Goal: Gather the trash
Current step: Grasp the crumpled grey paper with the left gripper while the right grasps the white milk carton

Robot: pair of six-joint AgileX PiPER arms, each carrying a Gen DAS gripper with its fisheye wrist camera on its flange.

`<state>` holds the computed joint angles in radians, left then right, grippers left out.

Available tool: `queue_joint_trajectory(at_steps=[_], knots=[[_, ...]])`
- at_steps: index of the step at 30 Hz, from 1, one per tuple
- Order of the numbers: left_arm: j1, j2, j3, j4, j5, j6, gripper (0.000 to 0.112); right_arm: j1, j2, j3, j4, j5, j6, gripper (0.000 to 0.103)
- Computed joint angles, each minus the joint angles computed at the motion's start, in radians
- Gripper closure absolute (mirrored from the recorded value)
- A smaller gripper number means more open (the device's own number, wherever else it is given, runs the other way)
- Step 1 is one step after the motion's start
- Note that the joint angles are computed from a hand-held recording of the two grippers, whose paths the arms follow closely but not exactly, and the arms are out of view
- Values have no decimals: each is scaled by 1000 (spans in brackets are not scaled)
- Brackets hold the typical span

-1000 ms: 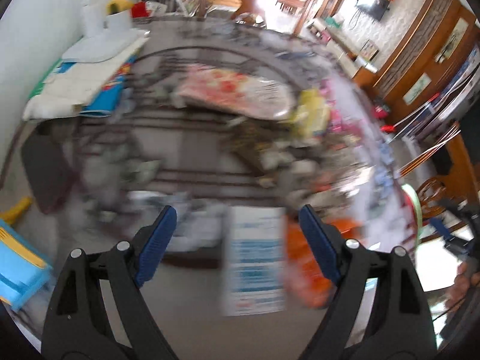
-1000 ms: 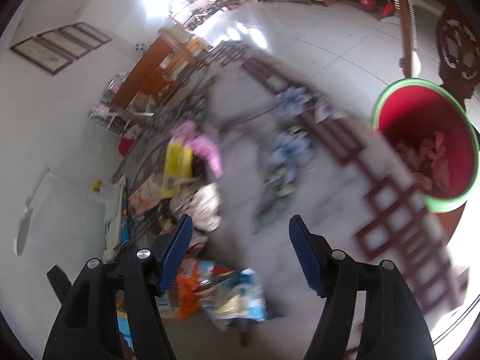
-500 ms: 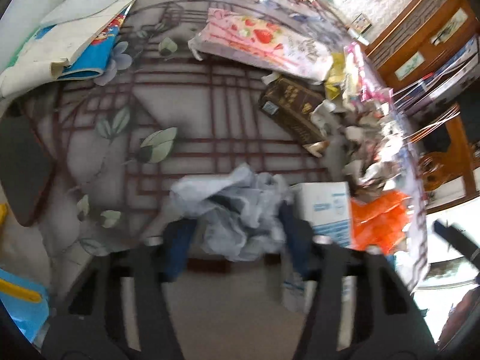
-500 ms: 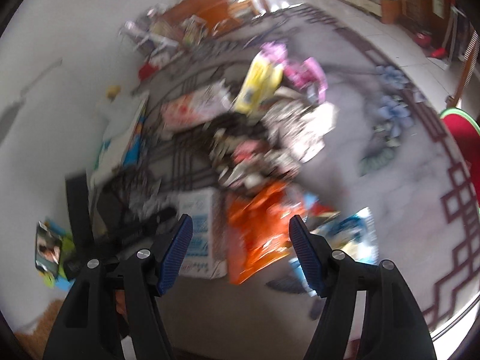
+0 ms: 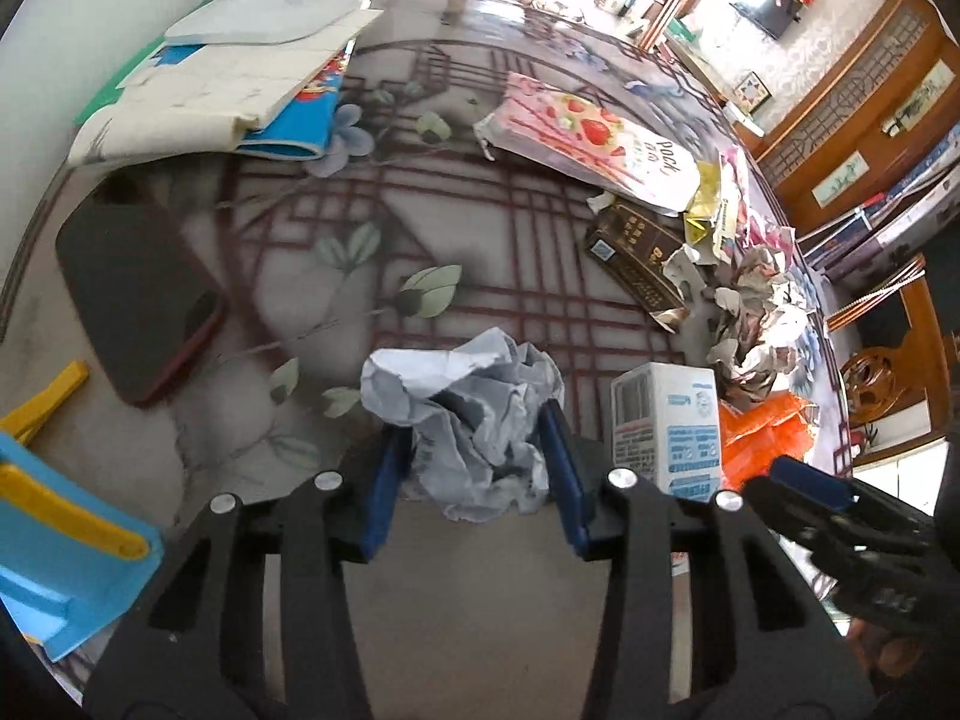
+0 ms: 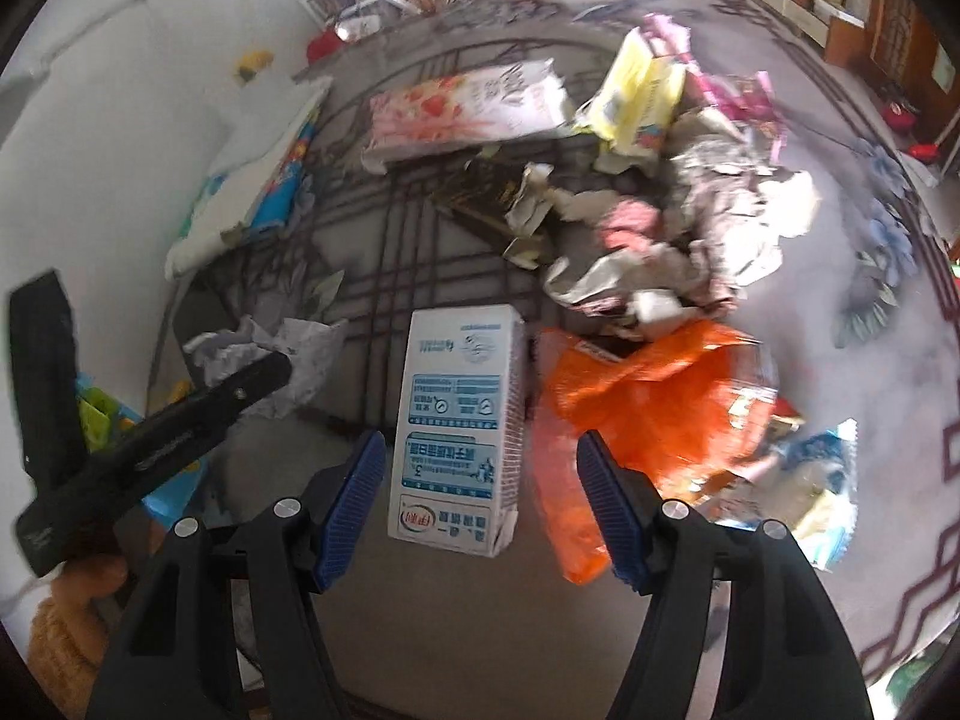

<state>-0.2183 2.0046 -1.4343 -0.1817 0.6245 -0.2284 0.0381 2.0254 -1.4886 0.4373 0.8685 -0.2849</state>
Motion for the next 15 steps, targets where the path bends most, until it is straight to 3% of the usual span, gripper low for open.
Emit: queue_joint_trajectory(at_steps=[12, 15], knots=[[2, -11, 27, 7, 3, -15, 69, 71, 91, -64, -46, -21, 29, 40], [1, -14, 22, 21, 8, -23, 69, 95, 99, -64, -83, -39, 27, 52]])
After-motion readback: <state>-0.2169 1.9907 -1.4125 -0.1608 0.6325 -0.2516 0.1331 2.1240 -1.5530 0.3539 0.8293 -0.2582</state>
